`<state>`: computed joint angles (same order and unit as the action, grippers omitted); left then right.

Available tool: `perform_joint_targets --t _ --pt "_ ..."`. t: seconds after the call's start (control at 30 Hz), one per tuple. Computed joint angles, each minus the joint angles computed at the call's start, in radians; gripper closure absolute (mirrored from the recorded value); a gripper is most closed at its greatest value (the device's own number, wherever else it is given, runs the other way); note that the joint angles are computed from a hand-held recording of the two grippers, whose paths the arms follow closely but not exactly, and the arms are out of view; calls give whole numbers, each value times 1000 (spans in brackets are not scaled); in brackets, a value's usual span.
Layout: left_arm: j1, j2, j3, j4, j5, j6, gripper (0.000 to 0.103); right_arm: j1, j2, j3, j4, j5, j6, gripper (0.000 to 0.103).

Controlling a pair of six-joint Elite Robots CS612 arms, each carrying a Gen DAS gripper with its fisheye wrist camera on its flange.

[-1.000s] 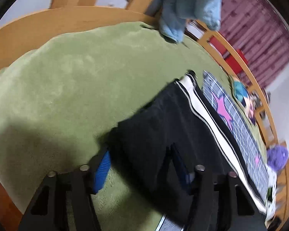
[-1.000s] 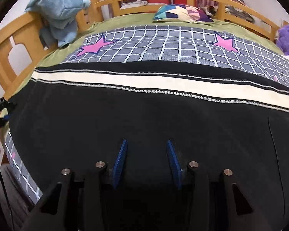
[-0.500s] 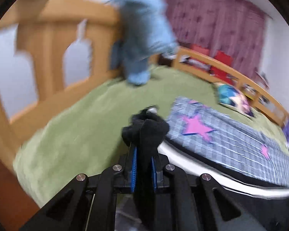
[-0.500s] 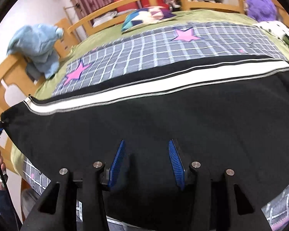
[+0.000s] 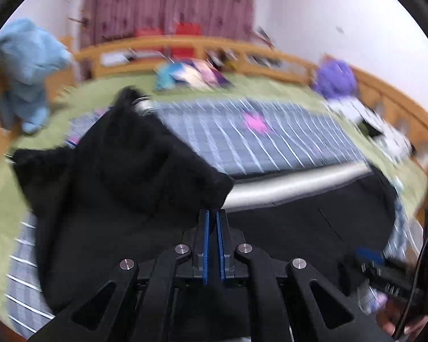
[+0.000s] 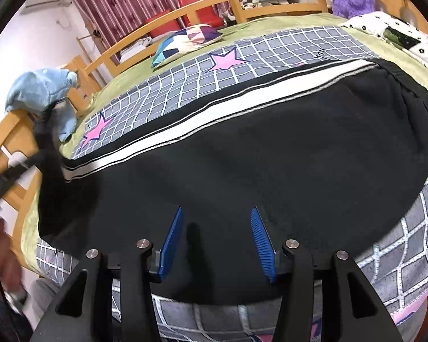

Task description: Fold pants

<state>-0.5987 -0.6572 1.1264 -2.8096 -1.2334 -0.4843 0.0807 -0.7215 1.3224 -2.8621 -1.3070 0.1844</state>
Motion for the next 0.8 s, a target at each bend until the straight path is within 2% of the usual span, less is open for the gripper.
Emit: perform_joint_targets --t 0.13,0.2,0.23,0.27,0.33,0.47,0.5,0.6,0.7,0.8 --pt "-13 23 -39 134 -85 -44 92 -15 -9 25 -30 8 13 51" --pt "-15 15 -25 139 -112 -50 85 -20 -12 32 -38 11 18 51" --pt "-16 1 -1 124 -107 -50 72 -21 -13 34 -41 15 17 51" --pt "-17 -8 15 105 -88 -50 54 -21 -13 36 -43 18 14 50" --pt "-14 -28 51 50 -51 -53 41 -19 -13 35 -45 21 11 50" --pt "4 -64 106 -4 37 -78 41 -12 -10 28 -37 48 2 50" --pt "10 -73 119 2 88 -91 41 -9 -8 25 -32 57 -6 50" --pt "43 -75 109 70 170 -156 41 2 -5 15 -21 66 -23 49" --pt "78 -69 106 70 175 -218 41 11 -1 7 -14 70 -44 48" --pt "100 -50 79 84 196 -249 41 20 -1 3 -17 57 -57 47"
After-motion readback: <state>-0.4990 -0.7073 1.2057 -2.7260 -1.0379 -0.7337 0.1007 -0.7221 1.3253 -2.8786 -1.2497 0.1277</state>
